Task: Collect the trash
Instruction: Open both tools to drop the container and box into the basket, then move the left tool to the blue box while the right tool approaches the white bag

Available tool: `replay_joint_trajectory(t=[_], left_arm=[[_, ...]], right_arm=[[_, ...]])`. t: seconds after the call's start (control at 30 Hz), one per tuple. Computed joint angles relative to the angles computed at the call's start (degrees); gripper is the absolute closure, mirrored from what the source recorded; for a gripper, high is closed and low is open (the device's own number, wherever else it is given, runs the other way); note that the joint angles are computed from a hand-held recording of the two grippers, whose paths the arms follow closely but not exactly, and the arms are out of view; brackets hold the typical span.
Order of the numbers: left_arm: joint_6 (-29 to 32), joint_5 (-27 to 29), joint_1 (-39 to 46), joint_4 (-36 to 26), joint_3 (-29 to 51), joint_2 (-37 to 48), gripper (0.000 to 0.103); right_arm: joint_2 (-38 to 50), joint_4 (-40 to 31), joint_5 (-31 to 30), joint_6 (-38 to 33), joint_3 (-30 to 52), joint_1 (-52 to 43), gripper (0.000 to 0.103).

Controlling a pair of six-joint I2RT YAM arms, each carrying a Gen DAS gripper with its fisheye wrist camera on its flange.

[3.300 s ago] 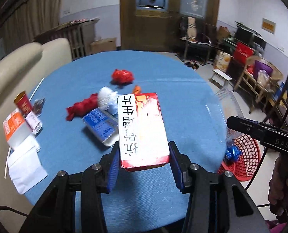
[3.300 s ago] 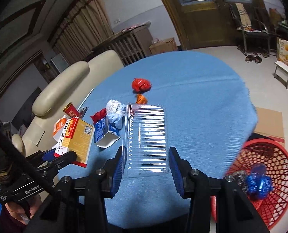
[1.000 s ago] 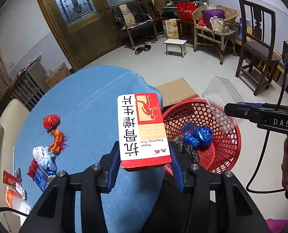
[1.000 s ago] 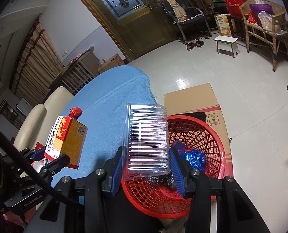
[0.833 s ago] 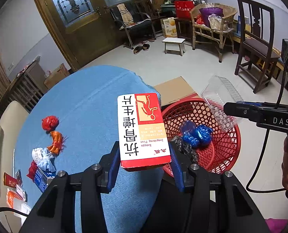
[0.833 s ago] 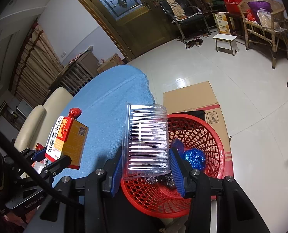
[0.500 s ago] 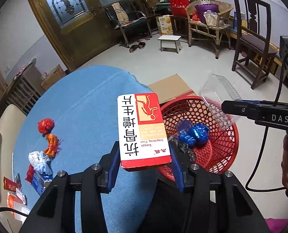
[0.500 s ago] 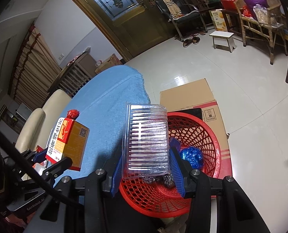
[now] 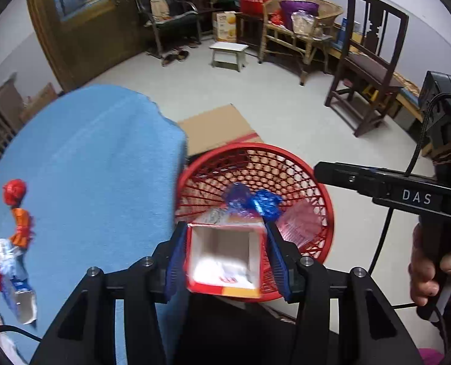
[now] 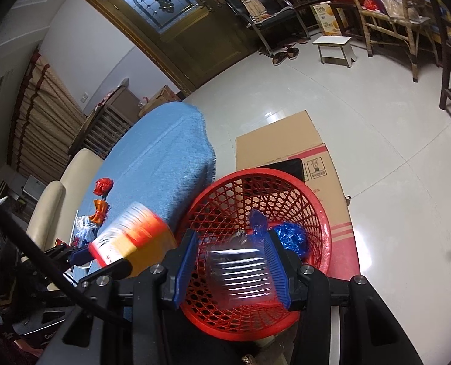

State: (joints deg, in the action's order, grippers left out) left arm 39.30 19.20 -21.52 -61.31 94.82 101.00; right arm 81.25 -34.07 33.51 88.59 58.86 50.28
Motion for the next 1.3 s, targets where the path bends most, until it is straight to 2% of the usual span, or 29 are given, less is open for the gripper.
replay_joint_trajectory(t=[0.2,0.33,0.53,0.7,0.87,1.03,1.2,1.3], left_arm=[[-0.37,-0.38,1.46,-0.81,1.14,1.47,0.052],[1.52,0.71,5.0,-0.47,0.29,0.09,0.051],[3.21,1.63,14.11,1.84,-1.44,-1.72,0.049],[0.71,3.62,22.45,3.38,1.43,-0.16,0.049],[-0.96,5.58,30.92,3.36,6.05,3.66,0.047],[-1.4,6.72,37.83,3.4,9.71,7.96,0.047],[-4.65,6.51,42.15,0.71,17.85,15.04,0.046],[-8.08,7.73,42.72,-3.83,26.43,20.12,0.045]], right_arm=[[-0.62,0.28,-0.58,0.14,-0.59,-0.21,0.053],[0.14,0.39,-0.68,-0.78,0.71,-0.45,0.053],[3.68,0.45,-1.34,-4.59,5.82,-0.63,0.054],[9.27,0.67,-3.62,-8.62,12.55,-1.28,0.054],[17.36,-1.1,-6.28,-14.16,23.23,-1.49,0.054],[27.4,-5.11,-9.38,-19.93,37.55,-1.78,0.053],[39.42,-11.44,-12.12,-26.02,56.33,-2.0,0.053],[45.79,-14.17,-13.46,-27.81,66.27,-2.24,0.053]])
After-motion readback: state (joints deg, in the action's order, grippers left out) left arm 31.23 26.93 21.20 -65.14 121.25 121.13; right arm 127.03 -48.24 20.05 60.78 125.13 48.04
